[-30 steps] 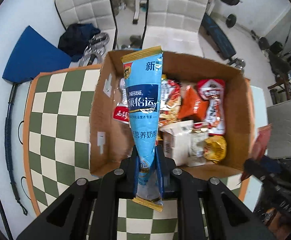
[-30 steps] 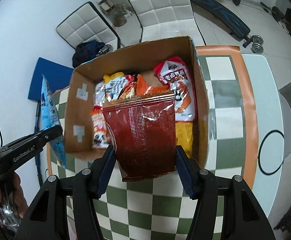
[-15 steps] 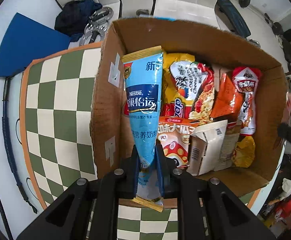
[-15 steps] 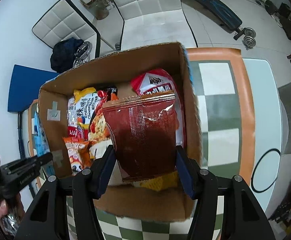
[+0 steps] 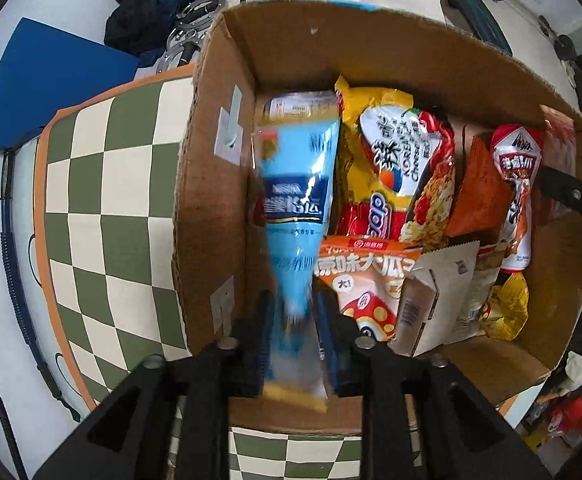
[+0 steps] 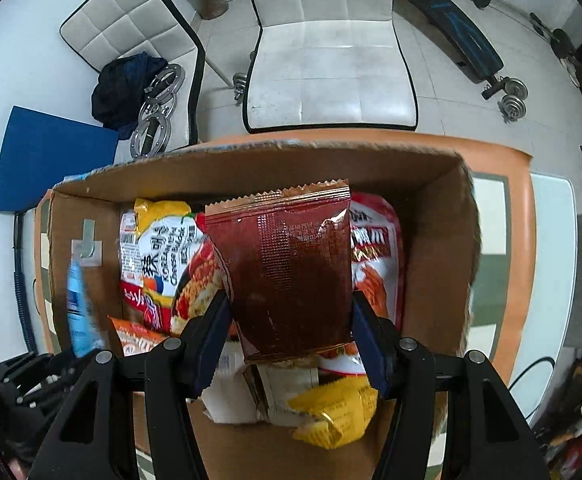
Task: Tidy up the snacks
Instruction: 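Lower both items into the box and open both grippers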
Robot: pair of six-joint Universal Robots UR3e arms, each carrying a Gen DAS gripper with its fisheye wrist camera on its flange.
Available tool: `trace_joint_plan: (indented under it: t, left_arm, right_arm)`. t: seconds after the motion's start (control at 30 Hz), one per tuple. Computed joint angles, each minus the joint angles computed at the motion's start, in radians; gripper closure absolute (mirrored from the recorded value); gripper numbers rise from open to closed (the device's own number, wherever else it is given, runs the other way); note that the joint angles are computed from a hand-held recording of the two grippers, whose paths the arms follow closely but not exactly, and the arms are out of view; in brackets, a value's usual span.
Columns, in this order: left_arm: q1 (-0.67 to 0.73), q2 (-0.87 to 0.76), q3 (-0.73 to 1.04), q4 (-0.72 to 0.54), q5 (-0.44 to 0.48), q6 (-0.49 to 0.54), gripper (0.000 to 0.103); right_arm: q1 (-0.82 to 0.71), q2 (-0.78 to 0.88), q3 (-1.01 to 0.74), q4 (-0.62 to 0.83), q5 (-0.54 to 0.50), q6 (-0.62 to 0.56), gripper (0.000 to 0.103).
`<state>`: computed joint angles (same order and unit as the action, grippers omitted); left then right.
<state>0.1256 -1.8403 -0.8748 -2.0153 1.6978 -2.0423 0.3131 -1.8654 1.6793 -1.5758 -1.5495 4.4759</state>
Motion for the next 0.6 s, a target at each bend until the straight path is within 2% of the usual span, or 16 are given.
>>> trace_joint_plan:
  t: [0.03,0.07,0.13,0.17,0.2,0.4,0.6]
  left_arm:
    - [0.001,-0.007,0.024,-0.016,-0.013,-0.005,0.066]
    - [0.001,-0.015,0.052,-0.035,-0.028,-0.01,0.047]
    - [0.001,-0.02,0.082,-0.044,-0.056,-0.015,0.023]
    - [0.001,-0.016,0.088,-0.04,-0.07,-0.012,0.022]
    - [-0.001,-0.013,0.095,-0.04,-0.079,-0.009,0.022]
    - [-0.013,-0.011,0.141,-0.052,-0.11,-0.014,0.021]
    - [0.005,0.013,0.145,-0.062,-0.148,-0.003,0.021]
  right_arm:
    - [-0.013,-0.003,0.009,-0.012,0.008,-0.018,0.041]
    - [-0.036,-0.009,0.024,-0.026,0.031,-0.043,0.04]
    - [-0.069,-0.006,0.034,-0.032,0.068,-0.088,0.031]
    - [-0.069,0.006,0.018,-0.018,0.063,-0.096,0.018]
    - [-0.064,0.015,0.002,-0.008,0.05,-0.098,0.012]
    - [-0.035,0.012,-0.044,0.034,0.014,-0.06,0.008]
    - [0.053,0.032,-0.125,0.114,-0.034,0.03,0.007]
